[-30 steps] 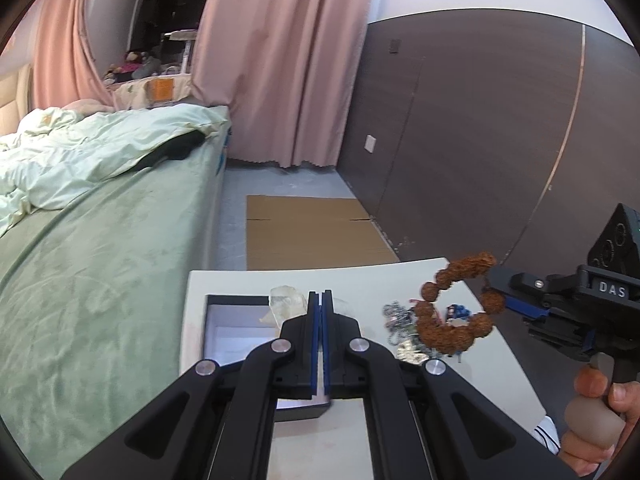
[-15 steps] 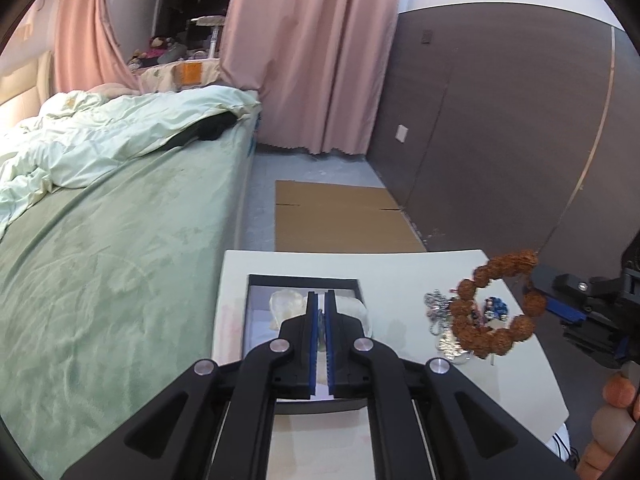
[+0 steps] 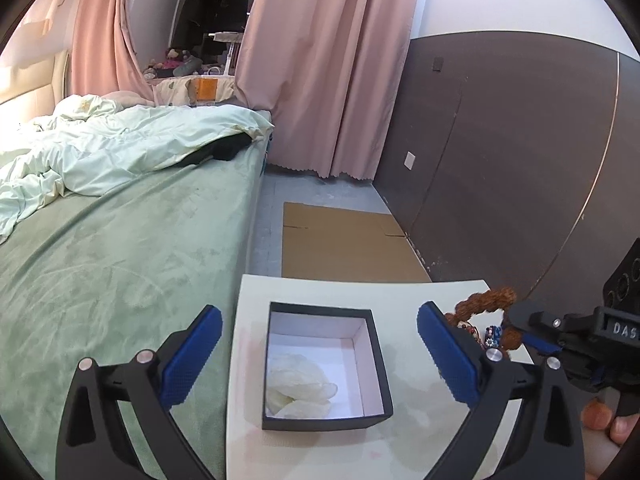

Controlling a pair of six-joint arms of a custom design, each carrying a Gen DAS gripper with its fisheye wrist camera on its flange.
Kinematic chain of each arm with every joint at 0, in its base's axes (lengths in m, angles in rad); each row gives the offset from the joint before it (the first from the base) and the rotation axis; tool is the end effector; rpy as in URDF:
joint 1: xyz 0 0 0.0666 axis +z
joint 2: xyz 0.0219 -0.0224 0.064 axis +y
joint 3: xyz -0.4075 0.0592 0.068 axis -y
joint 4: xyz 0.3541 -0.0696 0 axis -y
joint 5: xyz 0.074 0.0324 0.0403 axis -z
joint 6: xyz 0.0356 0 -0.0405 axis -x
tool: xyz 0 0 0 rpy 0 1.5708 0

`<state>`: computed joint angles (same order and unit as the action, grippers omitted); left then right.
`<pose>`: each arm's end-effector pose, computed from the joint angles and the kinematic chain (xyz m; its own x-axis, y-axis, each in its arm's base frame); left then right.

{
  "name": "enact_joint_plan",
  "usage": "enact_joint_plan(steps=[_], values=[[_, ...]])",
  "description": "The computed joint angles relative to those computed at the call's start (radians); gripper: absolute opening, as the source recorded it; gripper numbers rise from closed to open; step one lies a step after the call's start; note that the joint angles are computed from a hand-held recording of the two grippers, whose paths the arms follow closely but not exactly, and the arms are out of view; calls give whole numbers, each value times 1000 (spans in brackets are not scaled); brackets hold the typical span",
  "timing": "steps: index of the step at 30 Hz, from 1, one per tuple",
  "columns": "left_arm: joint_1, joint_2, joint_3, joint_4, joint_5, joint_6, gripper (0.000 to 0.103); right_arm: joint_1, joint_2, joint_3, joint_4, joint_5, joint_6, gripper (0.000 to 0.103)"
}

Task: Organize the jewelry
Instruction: 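Lower the brown bead bracelet into the black box and open the right tool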

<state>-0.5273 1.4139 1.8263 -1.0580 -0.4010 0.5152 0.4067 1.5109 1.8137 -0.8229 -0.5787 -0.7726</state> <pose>0.3827 -0.2072 0.6212 -0.5480 -0.2058 -0.8108 -0.0875 0.9780 -0.1892 0.4456 0.2127 0.5953 -0.8623 0.2649 -0.4317 -0.2307 0.5534 0.8003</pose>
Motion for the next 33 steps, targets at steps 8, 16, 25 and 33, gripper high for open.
enact_joint_plan(steps=[8,16,25,33], values=[[38,-31,-19,12,1,29,95,54,42,13,72,-52,-42,19],[67,-48,-34,17,21,43,95,113,103,80,17,-25,-6,27],[68,-48,-33,7,29,50,95,94,72,53,35,-8,-5,87],[34,-24,-16,-18,26,43,95,43,32,82,-129,135,87,87]])
